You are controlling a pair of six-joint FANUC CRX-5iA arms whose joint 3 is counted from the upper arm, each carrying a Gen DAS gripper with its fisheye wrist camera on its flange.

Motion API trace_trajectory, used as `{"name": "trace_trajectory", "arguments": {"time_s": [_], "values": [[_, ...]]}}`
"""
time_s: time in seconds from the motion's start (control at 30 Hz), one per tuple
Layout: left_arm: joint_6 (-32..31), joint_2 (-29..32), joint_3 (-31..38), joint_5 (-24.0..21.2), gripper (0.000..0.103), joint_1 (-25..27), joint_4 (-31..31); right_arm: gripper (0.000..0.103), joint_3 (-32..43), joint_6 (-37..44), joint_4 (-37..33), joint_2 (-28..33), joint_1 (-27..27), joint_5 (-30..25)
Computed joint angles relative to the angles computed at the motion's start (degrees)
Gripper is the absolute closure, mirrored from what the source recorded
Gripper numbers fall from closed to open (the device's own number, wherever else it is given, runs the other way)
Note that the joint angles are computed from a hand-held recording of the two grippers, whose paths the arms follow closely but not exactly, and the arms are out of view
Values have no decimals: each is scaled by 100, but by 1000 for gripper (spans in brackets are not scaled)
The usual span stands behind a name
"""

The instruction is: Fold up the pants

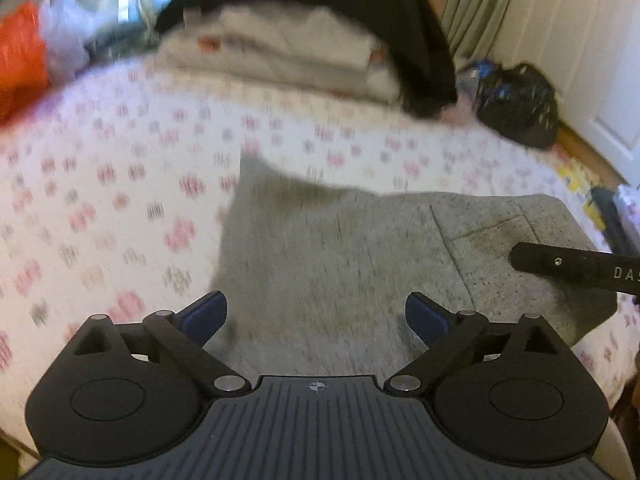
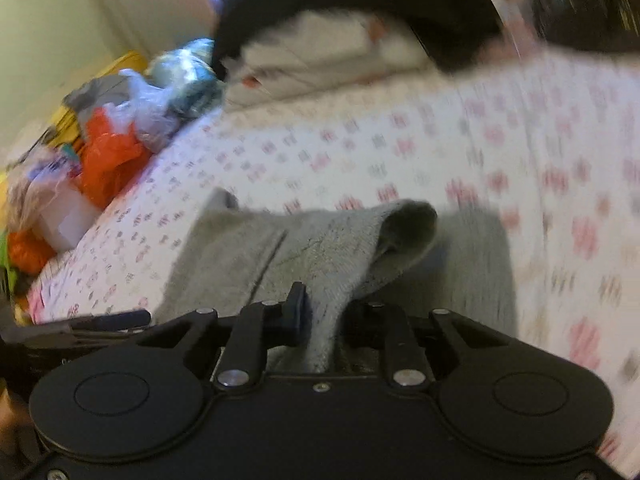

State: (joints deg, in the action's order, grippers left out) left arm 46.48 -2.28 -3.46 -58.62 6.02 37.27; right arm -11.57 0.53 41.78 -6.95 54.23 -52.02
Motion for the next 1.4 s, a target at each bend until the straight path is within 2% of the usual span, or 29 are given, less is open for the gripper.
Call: {"name": "trace_trajectory", "arguments": {"time_s": [0.1,0.17,0.27,0.33,0.37,0.4,0.47,0.6,0.77,0.93,1.07,1.2,1.23,1.27,1.3,1.37,1.4], "values": [[-111,2,57,186,5,-39,109,78,240,316,364,93,110,-413],[-41,158,244,93,5,-90,-6,78,304,464,569,155,171,-728],[396,517,664,-246,5,-243,-710,75,472,772,346,404,189,-1408],[726,843,1032,-738,0,-343,-1243,47,546,828,-220,528,72,-1572],[764,878,986,-796,0,-304,-1191,35,472,622,-327,530,47,-1605],[755,839,866,-754,0,-219,-994,0,283,178,-135,471,101,-1666],[824,796,827,-747,0,-124,-887,0,-31,-429,228,300,198,-1714],[685,617,623,-399,0,16,-673,0,-397,-599,98,-102,82,-1201],[723,1139,1118,-975,0,13,-733,0,-738,-639,-188,-398,-230,-348],[553,1369,1243,-866,0,-93,-598,0,-880,-324,-614,-458,-480,566],[422,1620,1483,-878,0,-207,-512,0,-1307,-1007,27,-496,-665,1278],[105,1677,1457,-859,1,-251,-380,0,-1617,-1430,273,-623,-937,1968],[110,1663,1406,-836,1,-237,-311,4,-1671,-1447,262,-668,-978,2092],[73,1633,1324,-825,1,-204,-209,14,-1702,-1431,237,-705,-993,2153],[54,1614,1267,-842,1,-173,-123,42,-1648,-1316,127,-709,-955,2036],[37,1575,1194,-888,6,-150,-6,49,-1517,-1144,-56,-690,-871,1755],[-9,1516,1102,-848,27,-153,69,54,-1484,-1151,-51,-686,-841,1701]]}}
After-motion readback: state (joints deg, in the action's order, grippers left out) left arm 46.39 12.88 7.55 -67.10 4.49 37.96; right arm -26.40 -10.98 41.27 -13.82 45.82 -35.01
